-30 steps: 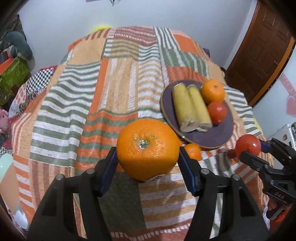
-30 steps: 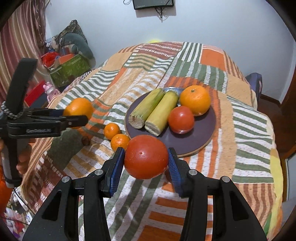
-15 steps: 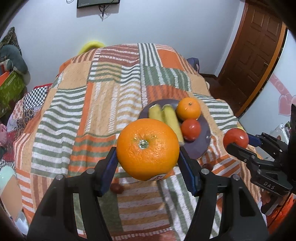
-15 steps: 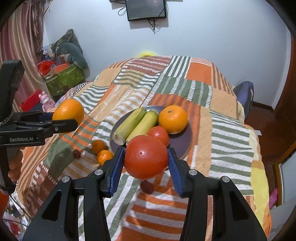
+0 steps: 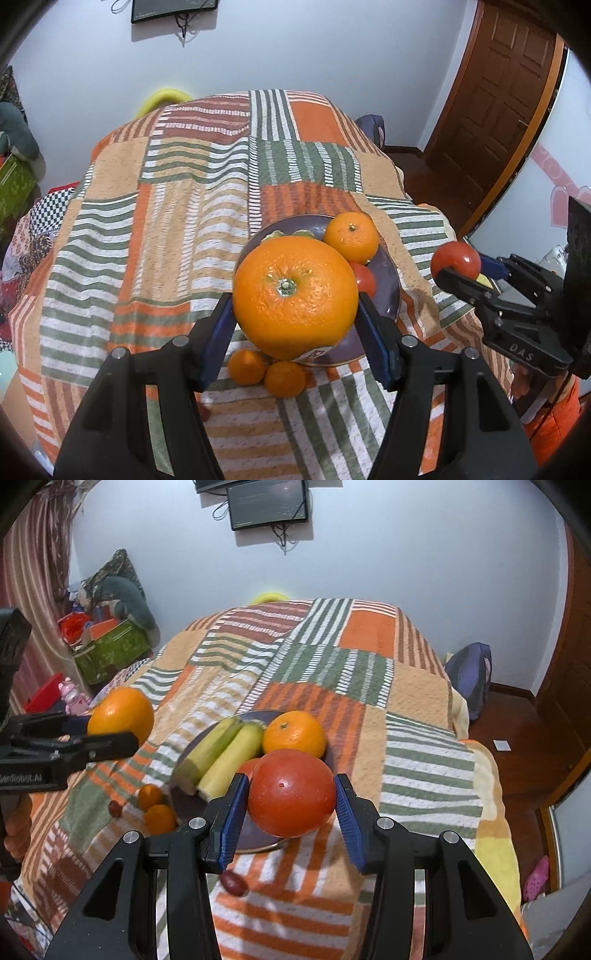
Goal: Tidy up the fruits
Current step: 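Carry the orange over the plate with left tool while right tool carries the tomato there, then lower orange onto plate and open left tool while right tool releases tomato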
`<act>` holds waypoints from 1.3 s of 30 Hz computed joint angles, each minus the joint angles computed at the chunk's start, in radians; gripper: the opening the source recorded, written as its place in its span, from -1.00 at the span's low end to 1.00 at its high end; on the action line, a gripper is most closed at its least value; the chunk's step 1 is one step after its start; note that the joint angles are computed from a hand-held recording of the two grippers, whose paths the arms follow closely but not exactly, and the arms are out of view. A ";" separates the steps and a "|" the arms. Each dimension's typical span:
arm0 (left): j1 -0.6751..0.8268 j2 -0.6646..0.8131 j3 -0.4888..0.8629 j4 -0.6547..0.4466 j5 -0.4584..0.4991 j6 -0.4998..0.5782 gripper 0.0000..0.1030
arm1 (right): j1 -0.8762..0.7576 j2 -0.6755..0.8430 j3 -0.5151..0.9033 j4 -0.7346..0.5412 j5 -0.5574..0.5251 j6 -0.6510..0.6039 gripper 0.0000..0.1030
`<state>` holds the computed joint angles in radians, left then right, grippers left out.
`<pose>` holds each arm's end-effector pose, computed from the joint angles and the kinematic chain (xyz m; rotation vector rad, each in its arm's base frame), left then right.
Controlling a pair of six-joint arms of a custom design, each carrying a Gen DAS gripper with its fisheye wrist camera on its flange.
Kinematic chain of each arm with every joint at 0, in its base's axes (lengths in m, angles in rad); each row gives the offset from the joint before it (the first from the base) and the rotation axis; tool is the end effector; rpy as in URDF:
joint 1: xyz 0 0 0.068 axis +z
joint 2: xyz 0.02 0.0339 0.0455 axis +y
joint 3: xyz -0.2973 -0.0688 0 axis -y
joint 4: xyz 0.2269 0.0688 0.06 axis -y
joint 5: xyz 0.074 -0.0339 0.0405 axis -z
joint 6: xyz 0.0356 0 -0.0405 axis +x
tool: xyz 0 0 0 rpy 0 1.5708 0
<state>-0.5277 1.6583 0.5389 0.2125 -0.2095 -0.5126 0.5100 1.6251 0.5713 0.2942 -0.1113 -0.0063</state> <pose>0.2335 -0.1275 0.1460 -0.0705 2.4593 -0.1969 0.2422 0.1400 0.1674 -0.6557 2.2628 0.3791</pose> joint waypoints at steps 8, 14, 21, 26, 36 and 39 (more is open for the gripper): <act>0.015 0.147 0.089 0.025 0.021 0.016 0.23 | -0.024 0.087 0.045 0.036 -0.035 0.010 -0.15; 0.039 0.230 0.154 0.025 0.035 0.021 0.23 | -0.019 0.157 0.085 0.055 -0.054 0.026 -0.15; 0.060 0.304 0.223 0.017 0.041 0.034 0.23 | -0.027 0.231 0.119 0.054 -0.066 0.028 -0.15; 0.066 0.358 0.275 0.003 0.040 0.051 0.23 | -0.029 0.257 0.118 0.068 -0.077 0.042 -0.15; 0.062 0.418 0.332 -0.009 -0.004 0.081 0.24 | -0.026 0.287 0.121 0.086 -0.085 0.056 -0.15; 0.053 0.430 0.346 -0.017 -0.018 0.087 0.24 | -0.023 0.287 0.120 0.090 -0.083 0.056 -0.15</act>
